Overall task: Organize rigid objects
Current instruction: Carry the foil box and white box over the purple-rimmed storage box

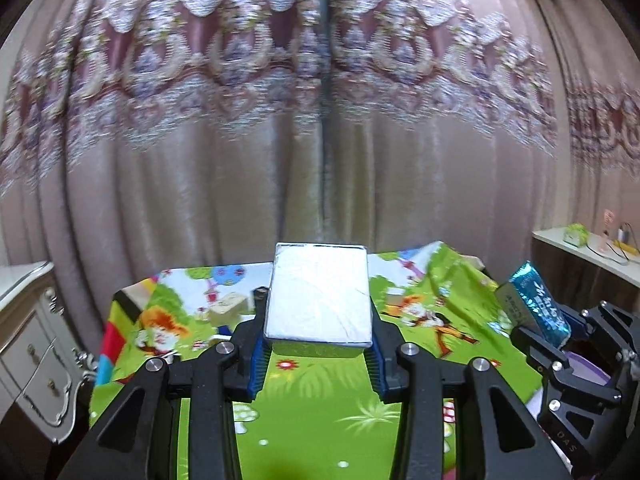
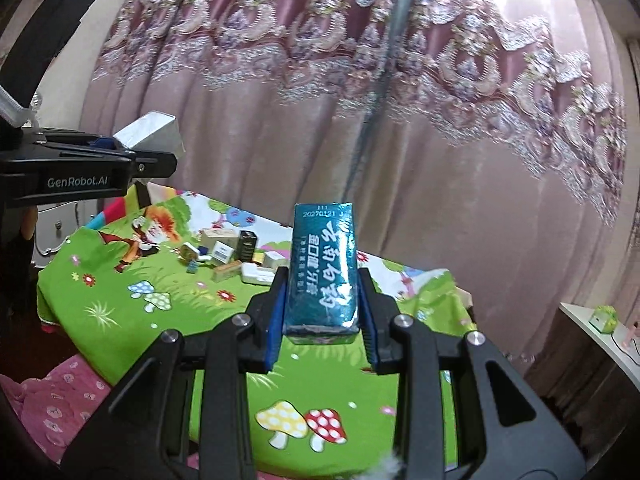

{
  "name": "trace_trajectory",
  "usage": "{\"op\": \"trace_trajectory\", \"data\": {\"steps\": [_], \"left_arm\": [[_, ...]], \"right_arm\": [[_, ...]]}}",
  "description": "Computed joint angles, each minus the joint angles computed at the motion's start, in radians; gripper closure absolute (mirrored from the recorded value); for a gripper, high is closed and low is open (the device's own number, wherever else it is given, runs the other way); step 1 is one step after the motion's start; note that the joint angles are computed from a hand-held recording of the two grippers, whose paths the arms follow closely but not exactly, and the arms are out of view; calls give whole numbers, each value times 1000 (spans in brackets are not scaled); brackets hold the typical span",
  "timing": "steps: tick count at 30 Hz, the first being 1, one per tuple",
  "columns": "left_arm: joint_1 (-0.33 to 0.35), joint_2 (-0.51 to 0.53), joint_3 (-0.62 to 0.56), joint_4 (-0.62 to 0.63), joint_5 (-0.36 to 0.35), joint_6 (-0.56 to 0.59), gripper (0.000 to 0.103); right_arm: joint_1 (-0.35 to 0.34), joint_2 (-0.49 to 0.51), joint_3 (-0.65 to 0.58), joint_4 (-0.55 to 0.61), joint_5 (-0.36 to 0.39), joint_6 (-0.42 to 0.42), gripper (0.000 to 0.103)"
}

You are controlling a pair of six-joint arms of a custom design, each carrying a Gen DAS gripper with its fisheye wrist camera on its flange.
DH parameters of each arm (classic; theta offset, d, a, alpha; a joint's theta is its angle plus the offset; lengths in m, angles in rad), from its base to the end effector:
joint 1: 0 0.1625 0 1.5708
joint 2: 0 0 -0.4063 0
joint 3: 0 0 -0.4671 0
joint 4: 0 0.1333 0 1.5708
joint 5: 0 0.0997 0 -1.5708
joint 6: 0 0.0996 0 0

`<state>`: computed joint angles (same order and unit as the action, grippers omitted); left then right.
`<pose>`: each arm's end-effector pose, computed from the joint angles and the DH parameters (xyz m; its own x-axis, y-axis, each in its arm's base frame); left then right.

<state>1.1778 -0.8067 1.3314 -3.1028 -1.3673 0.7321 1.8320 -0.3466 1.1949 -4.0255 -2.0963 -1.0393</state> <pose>-0.1727 -0.8173 0.2540 -0.5848 0.4914 -0.6454 0.8006 0.2218 -0.5566 0.2803 -0.7258 0.0528 -0.4971 0.1619 0.8525 -0.8274 0.2075 -0.5219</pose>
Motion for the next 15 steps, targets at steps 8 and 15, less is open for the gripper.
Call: {"op": "trace_trajectory", "data": {"steps": [8, 15], "left_arm": [[-40, -7, 66, 73, -44, 66, 62], [-75, -7, 113, 132, -77, 119, 62]], "right_arm": [[-29, -84, 138, -74, -69, 67, 66], [-49, -145, 242, -172, -133, 113, 66]]}}
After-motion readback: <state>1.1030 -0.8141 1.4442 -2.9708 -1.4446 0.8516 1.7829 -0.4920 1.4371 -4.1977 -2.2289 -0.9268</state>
